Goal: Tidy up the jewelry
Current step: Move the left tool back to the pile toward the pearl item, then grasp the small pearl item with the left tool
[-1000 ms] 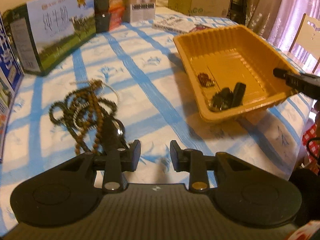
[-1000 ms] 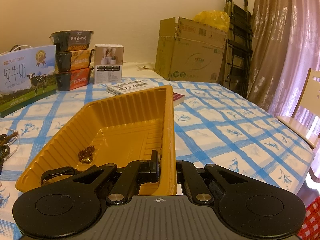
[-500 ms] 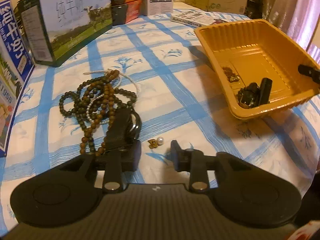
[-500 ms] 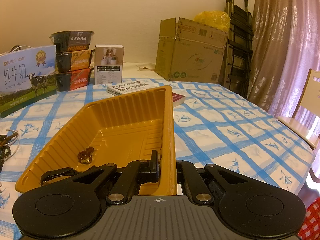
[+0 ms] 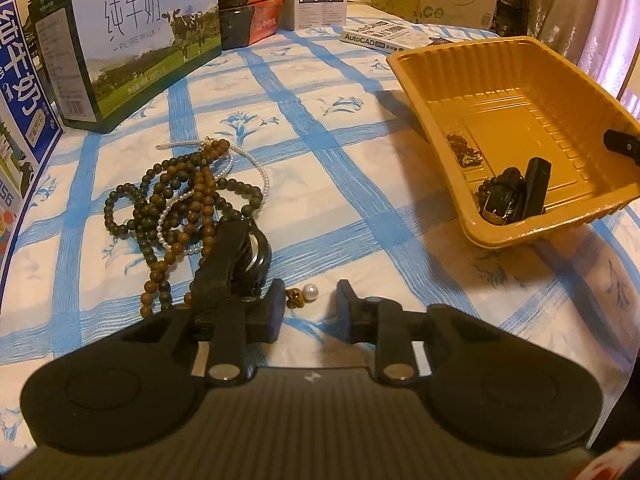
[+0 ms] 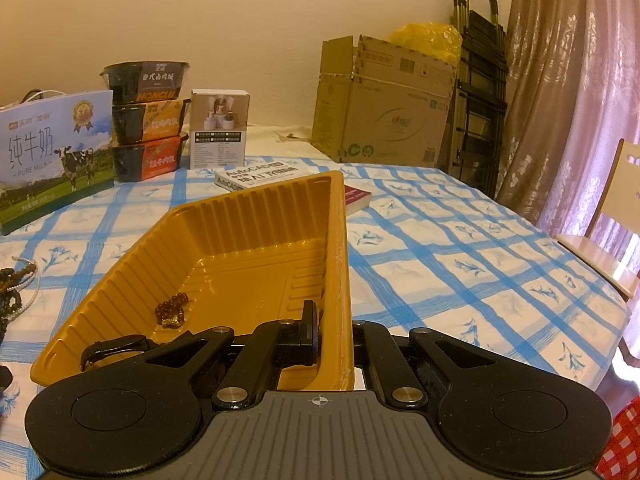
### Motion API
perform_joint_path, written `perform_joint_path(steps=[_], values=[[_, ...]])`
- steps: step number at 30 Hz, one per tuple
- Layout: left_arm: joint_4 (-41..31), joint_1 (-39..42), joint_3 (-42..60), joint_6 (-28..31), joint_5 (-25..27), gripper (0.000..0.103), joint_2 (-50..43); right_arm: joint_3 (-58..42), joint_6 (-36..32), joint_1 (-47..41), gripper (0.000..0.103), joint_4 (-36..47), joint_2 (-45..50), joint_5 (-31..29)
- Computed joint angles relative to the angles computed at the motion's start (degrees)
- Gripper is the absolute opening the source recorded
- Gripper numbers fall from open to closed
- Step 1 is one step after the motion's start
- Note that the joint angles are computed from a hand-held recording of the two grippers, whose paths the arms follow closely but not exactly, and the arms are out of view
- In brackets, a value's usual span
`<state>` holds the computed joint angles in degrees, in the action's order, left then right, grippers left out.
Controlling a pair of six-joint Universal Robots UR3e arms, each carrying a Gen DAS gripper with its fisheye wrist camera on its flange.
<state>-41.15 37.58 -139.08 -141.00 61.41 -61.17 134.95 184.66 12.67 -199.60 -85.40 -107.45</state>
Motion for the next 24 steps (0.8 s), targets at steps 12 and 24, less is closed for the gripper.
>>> perform_joint_path(steps=[12,24], values=[[0.44,-1.41,0.98,-0.95,1.1,0.014,-1.05,0.05,-0.01,-0.01,0.004,-0.1,0.02,0.01],[-1.58,-0.99,1.45,0.02,0.12,0.014,0.31,0.08,0.07,-0.04,0.004,-0.12,0.01,0.05]])
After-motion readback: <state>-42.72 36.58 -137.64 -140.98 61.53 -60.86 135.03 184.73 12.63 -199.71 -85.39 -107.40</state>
